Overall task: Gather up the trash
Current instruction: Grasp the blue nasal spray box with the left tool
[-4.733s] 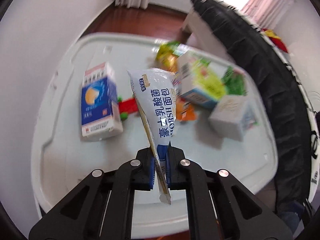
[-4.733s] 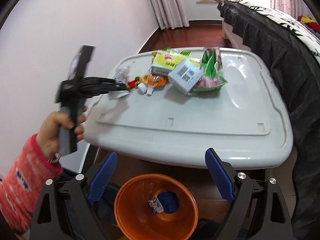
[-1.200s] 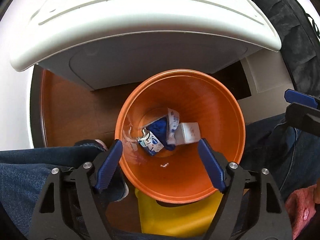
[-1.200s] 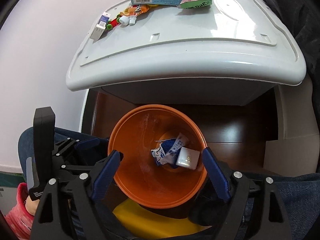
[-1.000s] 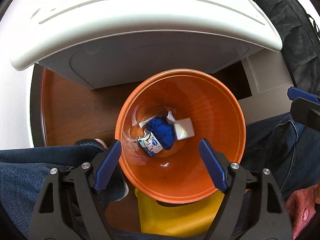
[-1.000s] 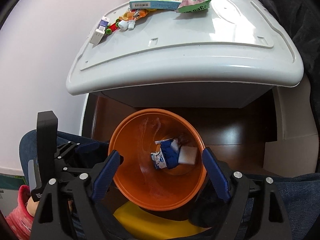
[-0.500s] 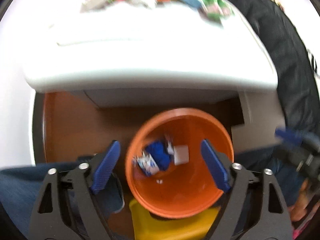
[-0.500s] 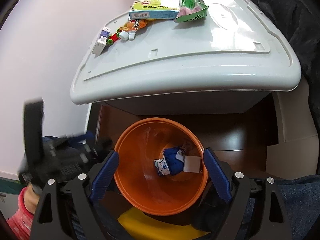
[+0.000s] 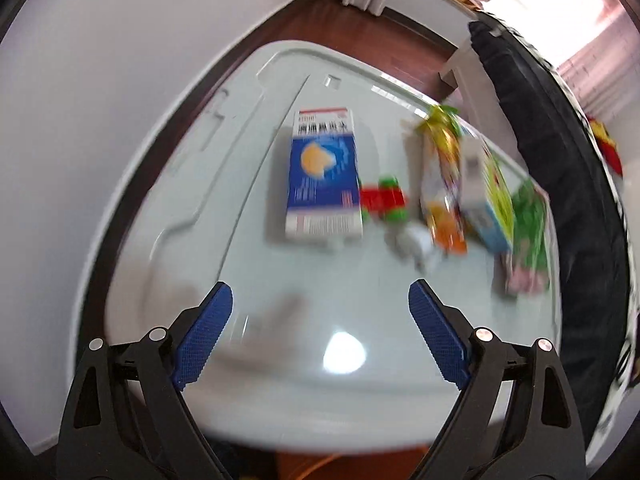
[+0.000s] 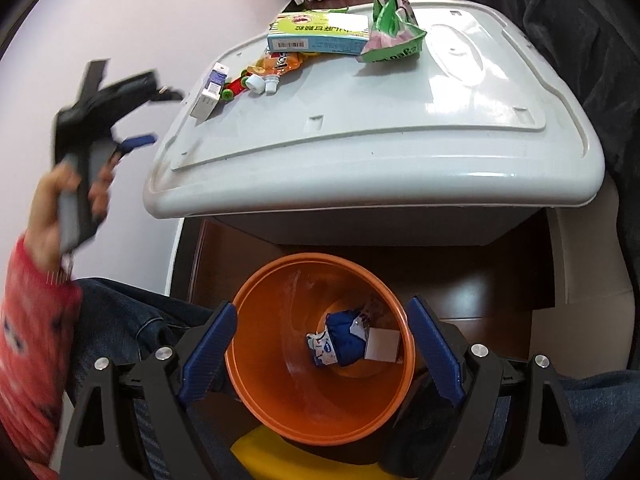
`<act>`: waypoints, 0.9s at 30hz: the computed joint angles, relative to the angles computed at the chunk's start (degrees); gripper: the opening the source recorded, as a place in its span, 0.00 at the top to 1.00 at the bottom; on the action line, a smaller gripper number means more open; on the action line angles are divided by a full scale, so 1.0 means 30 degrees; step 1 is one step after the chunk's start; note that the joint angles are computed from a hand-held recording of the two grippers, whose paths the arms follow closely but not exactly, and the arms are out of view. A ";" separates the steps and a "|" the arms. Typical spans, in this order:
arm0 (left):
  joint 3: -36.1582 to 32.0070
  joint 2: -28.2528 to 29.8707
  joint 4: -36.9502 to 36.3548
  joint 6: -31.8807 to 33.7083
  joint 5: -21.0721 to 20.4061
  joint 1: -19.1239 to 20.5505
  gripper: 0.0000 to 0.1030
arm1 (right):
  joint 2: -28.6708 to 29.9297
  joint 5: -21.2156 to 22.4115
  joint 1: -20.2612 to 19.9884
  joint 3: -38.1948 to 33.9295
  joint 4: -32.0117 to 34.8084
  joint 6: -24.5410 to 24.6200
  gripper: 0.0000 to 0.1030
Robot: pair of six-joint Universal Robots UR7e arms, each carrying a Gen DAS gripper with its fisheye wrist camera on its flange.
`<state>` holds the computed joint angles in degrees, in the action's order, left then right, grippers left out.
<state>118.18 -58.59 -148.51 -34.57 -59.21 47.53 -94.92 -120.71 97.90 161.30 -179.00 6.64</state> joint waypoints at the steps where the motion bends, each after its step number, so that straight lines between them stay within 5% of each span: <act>1: -0.0546 0.0425 -0.0128 0.0262 -0.0168 0.0351 0.15 | 0.0151 -0.0161 0.0092 -0.0033 -0.0088 -0.0044 0.17; 5: -0.2246 0.1935 -0.0390 0.0751 0.0207 0.1255 0.15 | 0.0764 -0.0715 0.0368 -0.0121 -0.0428 -0.0228 0.17; 10: -0.2712 0.2765 -0.1226 0.0621 -0.0979 0.2001 0.15 | 0.0904 -0.0227 -0.0153 -0.0162 -0.0489 -0.0452 0.17; 11: -0.2727 0.2839 -0.1346 0.0783 -0.0994 0.1984 0.19 | 0.0932 -0.0268 -0.0140 -0.0165 -0.0544 -0.0451 0.17; 13: -0.2864 0.3035 -0.1255 0.1011 -0.0917 0.1911 0.49 | 0.0952 -0.0258 -0.0140 -0.0146 -0.0662 -0.0419 0.17; 14: -0.2854 0.3054 -0.1169 0.1108 -0.0816 0.1849 0.51 | 0.0968 -0.0229 -0.0154 -0.0134 -0.0706 -0.0399 0.17; 27: 0.0163 -0.0518 -0.3711 0.1733 -0.1030 0.0195 0.52 | 0.0996 -0.1123 0.1174 -0.0372 -0.1059 -0.0119 0.17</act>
<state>118.67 -60.15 -159.64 -29.37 -62.30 48.12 -91.93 -124.08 101.42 160.18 -182.17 6.28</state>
